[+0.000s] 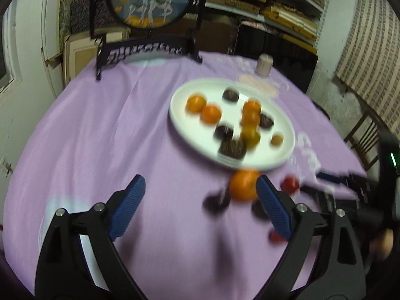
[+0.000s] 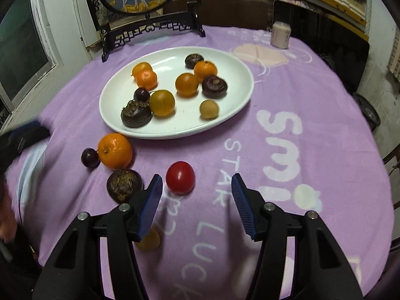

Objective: Organize fruits
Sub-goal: 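Grasp a dark plum with the left tool while the right tool grasps a red tomato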

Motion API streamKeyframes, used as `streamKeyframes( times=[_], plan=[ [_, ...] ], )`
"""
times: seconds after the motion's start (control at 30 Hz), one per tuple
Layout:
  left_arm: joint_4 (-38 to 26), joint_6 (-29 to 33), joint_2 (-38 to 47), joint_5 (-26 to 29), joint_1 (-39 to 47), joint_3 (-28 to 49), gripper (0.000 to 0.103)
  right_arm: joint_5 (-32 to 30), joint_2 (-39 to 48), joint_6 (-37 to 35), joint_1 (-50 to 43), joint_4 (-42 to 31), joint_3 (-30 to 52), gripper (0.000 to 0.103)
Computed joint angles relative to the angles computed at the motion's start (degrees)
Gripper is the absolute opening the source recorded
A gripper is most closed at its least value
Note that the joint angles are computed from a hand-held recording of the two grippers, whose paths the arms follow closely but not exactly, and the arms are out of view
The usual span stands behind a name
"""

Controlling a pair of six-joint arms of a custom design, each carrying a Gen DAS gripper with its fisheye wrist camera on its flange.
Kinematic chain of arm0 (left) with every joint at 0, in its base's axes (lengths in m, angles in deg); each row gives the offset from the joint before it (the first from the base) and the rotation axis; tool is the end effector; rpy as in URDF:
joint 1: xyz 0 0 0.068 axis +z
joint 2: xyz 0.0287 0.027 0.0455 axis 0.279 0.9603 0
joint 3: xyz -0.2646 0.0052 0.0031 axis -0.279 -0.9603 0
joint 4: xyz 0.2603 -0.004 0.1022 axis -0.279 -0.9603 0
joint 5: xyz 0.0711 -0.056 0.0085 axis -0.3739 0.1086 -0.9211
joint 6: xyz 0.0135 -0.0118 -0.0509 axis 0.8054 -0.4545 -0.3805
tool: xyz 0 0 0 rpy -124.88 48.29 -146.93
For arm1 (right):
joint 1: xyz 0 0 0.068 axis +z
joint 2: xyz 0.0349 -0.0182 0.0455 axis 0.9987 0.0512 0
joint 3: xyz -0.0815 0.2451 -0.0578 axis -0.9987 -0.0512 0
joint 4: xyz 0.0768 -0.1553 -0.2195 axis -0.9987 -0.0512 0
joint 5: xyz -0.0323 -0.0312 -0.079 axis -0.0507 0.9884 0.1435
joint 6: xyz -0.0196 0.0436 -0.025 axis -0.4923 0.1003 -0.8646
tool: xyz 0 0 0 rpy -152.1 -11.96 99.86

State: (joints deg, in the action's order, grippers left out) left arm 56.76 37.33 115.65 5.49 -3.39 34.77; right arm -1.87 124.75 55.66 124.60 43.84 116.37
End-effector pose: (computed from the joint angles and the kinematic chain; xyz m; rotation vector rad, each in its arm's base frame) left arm 0.3238 -0.1268 0.0318 0.6777 2.2964 -0.4790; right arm 0.2384 0.1625 0.0167 0.3687 2.4556 -0.0344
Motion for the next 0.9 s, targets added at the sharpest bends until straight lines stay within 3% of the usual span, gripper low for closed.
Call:
streamKeyframes(
  times=[0.13,0.17,0.27,0.63,0.8,0.9],
  plan=[
    [-1.06,1.94,-2.03,1.16,2.46,-3.69,0.092,-3.00,4.78,-0.75,-1.78,2.33,2.52,0.055],
    [-1.09,2.49,-2.61,1.46,2.59,-4.68,0.092,-3.69,5.80,-1.11,-1.96,2.13,3.34,0.045],
    [-1.30,4.19,-3.36,2.08,0.95,-6.15,0.092,-3.30,7.42,-3.44,-0.99,1.16,5.18,0.028],
    [-5.70,6.27,0.45,-0.16,-9.36,-3.34,0.092,4.89,-10.43,6.54,3.01,2.81,-12.96,0.028],
    [-9.07,0.97,4.71,-4.17,-9.57,3.38,0.091,4.71,-12.71,8.53,5.33,7.19,-18.18,0.028],
    [-8.57,-0.60,7.40,-8.68,-9.88,6.31,0.084,4.16,-12.35,8.35,6.07,10.06,-19.60,0.028]
  ],
)
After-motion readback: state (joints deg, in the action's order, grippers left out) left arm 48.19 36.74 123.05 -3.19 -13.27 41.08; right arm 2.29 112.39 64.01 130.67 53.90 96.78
